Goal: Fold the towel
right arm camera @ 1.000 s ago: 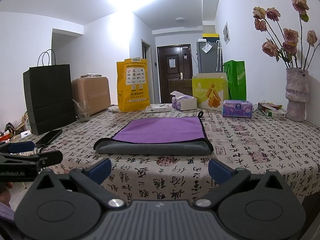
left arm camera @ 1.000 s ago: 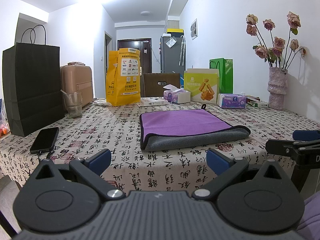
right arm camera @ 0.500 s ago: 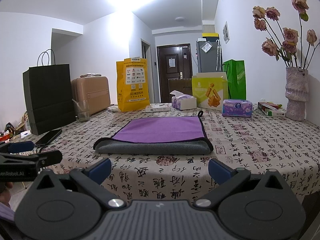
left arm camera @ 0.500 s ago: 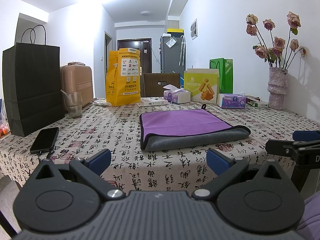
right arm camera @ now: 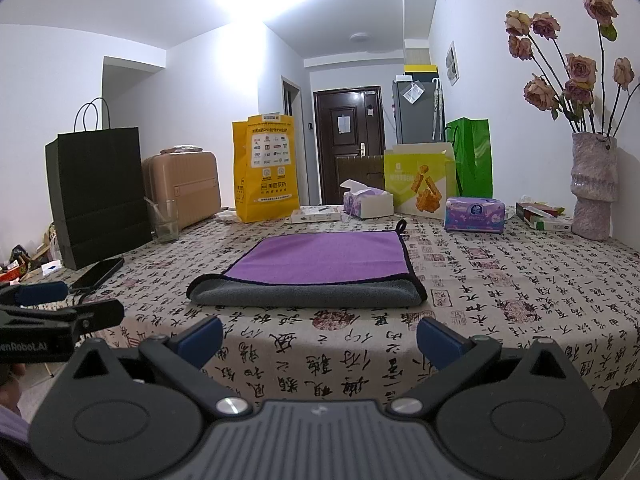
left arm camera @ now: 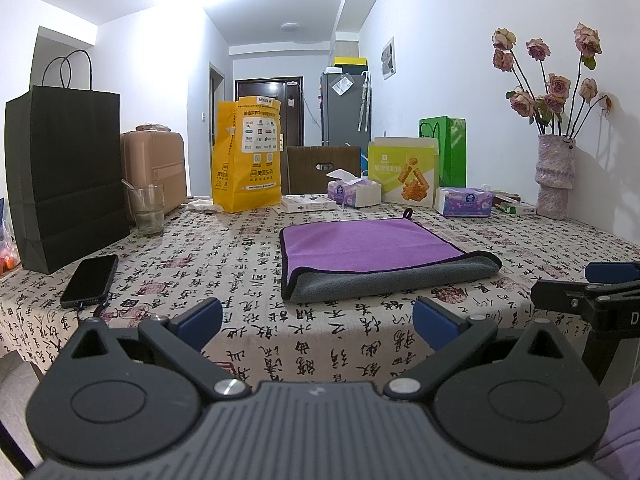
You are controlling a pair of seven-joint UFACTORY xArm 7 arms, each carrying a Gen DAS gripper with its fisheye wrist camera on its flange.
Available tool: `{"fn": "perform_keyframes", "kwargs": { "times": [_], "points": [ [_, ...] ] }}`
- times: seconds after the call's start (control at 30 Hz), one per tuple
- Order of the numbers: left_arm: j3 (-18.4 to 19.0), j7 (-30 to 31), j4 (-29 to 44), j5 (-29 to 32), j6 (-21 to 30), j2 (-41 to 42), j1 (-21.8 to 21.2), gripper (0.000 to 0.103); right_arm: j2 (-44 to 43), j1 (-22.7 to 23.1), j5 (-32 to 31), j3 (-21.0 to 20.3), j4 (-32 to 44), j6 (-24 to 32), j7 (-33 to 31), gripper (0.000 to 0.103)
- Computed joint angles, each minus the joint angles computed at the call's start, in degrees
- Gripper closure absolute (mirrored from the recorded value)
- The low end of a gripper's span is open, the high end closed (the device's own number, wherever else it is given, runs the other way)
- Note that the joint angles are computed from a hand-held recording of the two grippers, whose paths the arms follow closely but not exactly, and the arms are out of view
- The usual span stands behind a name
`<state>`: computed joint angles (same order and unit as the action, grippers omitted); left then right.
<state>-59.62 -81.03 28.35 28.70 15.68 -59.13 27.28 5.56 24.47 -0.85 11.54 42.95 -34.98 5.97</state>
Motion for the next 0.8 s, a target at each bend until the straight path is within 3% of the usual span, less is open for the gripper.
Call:
{"fn": "perform_keyframes", "kwargs": {
  "times": [0.5, 0.73, 0.8],
  "points": [
    [-0.25, -0.09, 0.29, 0.2, -0.07, 0.74, 0.15, 0.0, 0.67, -0.05, -0.16, 0.0, 0.26, -0.01, 0.25, 0.0],
    [1.55, 0.41, -0.69, -0.17, -5.02, 3.98, 2.93, 0.0, 2.49, -0.4, -0.01, -0.63, 2.58, -0.65, -1.1, 0.0],
    [1.56, 1.06, -0.4, -0.16, -6.31, 4.98, 4.63, 0.0, 3.5, -1.36, -2.42, -0.62, 3.68, -0.89, 0.05, 0.0]
  ]
}}
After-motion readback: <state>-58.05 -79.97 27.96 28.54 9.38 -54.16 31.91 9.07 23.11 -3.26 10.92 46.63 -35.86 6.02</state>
